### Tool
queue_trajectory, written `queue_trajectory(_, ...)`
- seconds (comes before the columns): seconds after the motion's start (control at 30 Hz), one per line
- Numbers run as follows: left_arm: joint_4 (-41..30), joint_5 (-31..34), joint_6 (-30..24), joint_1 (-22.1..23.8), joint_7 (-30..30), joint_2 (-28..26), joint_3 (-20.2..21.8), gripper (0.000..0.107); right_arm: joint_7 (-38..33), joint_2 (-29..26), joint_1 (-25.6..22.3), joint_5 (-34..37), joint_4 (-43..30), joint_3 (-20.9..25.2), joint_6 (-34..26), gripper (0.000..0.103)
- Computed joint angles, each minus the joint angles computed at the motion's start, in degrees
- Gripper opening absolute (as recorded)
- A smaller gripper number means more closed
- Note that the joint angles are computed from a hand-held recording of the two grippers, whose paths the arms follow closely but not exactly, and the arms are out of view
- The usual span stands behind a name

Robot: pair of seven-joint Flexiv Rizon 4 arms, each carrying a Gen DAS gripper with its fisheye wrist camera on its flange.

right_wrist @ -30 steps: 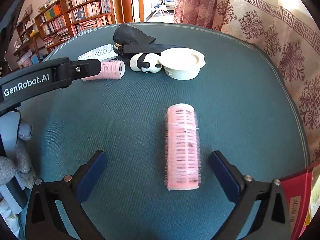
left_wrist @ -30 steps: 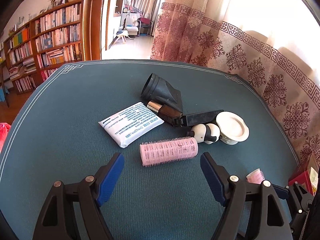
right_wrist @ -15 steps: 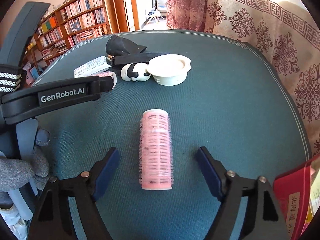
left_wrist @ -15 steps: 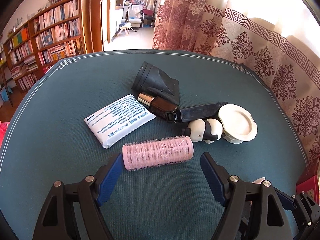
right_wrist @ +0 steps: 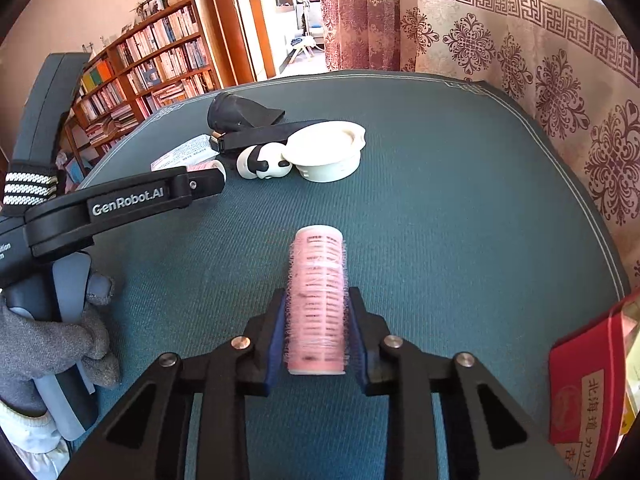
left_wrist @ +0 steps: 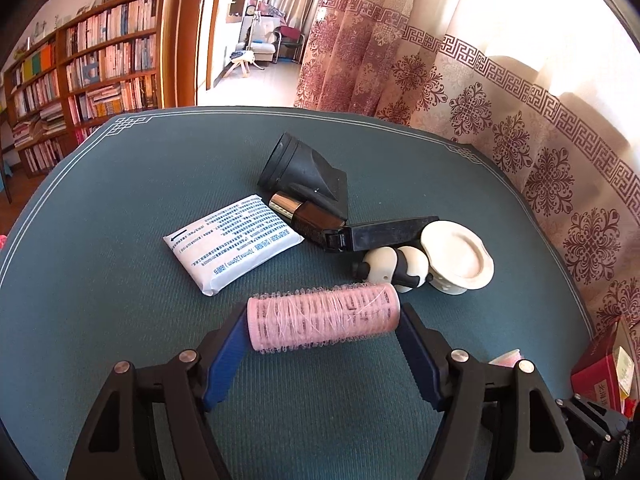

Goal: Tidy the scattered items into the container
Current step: 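Carry both pink curlers in the left and right grippers over the red tin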

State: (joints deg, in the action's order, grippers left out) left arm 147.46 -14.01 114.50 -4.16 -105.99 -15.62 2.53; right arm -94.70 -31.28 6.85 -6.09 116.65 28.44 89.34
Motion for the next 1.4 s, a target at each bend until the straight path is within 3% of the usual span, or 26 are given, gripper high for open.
queue_trajectory(0.33, 1.49, 11.62, 1.36, 7.88, -6.41, 3.18, -4.51, 0.074, -3.13, 0.21, -9.37, 5.59, -0.37, 9.86, -1.19, 0.030)
queue_trajectory(0.47, 1.58, 13.44, 1.47, 8.03, -7.33, 3.73, -4.74, 0.074, -4.01, 2.65, -11.29, 7.82, 1.38, 11.66, 0.60, 0.030)
queue_trajectory(0.7, 1.36, 12.13, 1.89, 4.01, -5.91, 5.16, -3.72, 0.074, -3.82, 7.50, -15.85, 9.99, 5.33, 14.22, 3.36, 0.030)
queue_trajectory(1.0, 0.92, 7.15, 1.85, -3.68, -1.31, 6.91, -3.39, 0.074, -4.31, 10.98, -33.66, 10.21, 10.01, 24.83, 7.36, 0.030)
queue_trajectory(1.13, 0.18, 4.55, 1.10, -7.21, 0.63, 7.42, -3.95, 0.074, -1.76, 11.94, -37.70, 8.67, 11.54, 23.85, 8.67, 0.030)
queue_trajectory(1.3, -2.03, -4.09, 0.79, -15.60, 7.10, 6.51, -3.44, 0.074, 0.86, 11.08, -44.08, 6.02, 12.22, 24.86, 9.20, 0.030)
queue_trajectory(1.4, -4.02, -10.24, 0.43, -21.39, 12.48, 5.63, -3.05, 0.074, 1.97, 11.02, -45.35, 4.21, 13.04, 23.92, 11.19, 0.030)
